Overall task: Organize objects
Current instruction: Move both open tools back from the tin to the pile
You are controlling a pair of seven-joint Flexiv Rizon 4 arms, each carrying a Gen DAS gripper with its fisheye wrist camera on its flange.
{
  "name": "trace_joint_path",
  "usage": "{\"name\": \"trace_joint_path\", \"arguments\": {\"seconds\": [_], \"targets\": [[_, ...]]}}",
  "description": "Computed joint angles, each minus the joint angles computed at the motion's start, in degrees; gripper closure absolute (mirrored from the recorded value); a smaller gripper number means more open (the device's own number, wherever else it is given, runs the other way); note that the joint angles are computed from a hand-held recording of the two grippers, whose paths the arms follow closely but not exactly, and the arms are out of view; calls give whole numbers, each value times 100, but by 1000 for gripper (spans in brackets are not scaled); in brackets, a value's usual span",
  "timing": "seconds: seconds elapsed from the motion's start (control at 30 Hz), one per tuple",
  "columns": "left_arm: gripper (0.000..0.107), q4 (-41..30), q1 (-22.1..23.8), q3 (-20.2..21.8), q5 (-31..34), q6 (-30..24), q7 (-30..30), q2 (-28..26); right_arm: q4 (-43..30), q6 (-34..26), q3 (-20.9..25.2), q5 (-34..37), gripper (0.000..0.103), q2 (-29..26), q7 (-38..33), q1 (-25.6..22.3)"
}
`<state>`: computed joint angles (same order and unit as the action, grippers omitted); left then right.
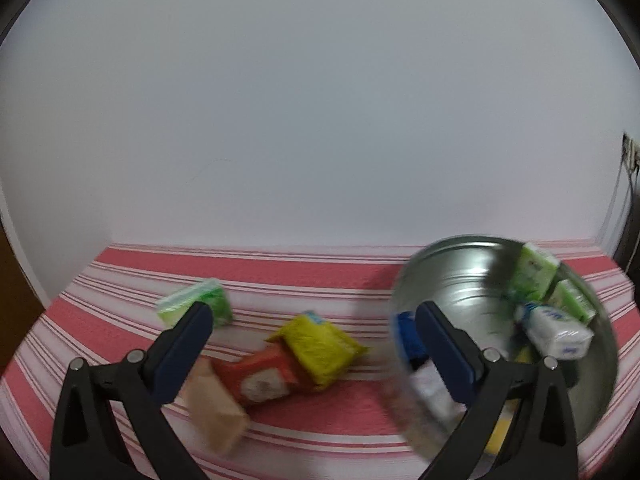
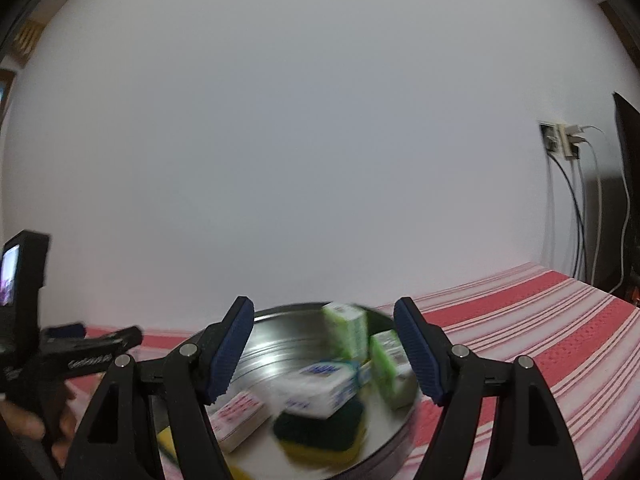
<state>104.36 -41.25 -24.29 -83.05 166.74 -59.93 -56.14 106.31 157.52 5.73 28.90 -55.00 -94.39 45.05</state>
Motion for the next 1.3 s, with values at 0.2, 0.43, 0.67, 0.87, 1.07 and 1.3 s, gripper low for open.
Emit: {"name": "trace_joint_path", "arguments": {"seconds": [0.2, 0.43, 0.67, 0.87, 1.07, 1.3], "targets": [[4, 692, 178, 150, -161, 20, -372, 198, 70, 147, 151, -107, 28, -27, 23, 206], [4, 1489, 398, 369, -187, -245, -885, 429, 0, -145, 206, -274, 28, -28, -115, 550], [4, 2348, 602, 658, -207, -639, -1647, 829, -119, -1026, 222, -826, 28, 14, -131, 822], [4, 2723, 718, 806, -278, -944, -2101, 994, -269, -2186, 140, -1633, 28, 76, 97, 943], [4, 3024, 774, 975, -63, -1250, -2621, 1118, -751, -3879, 176, -2558, 29, 4, 981, 746], [4, 3177, 749, 1144, 76, -1230, -2828, 1160, -1470, -5329, 851, -3595, 29, -341, 2015, 98]]}}
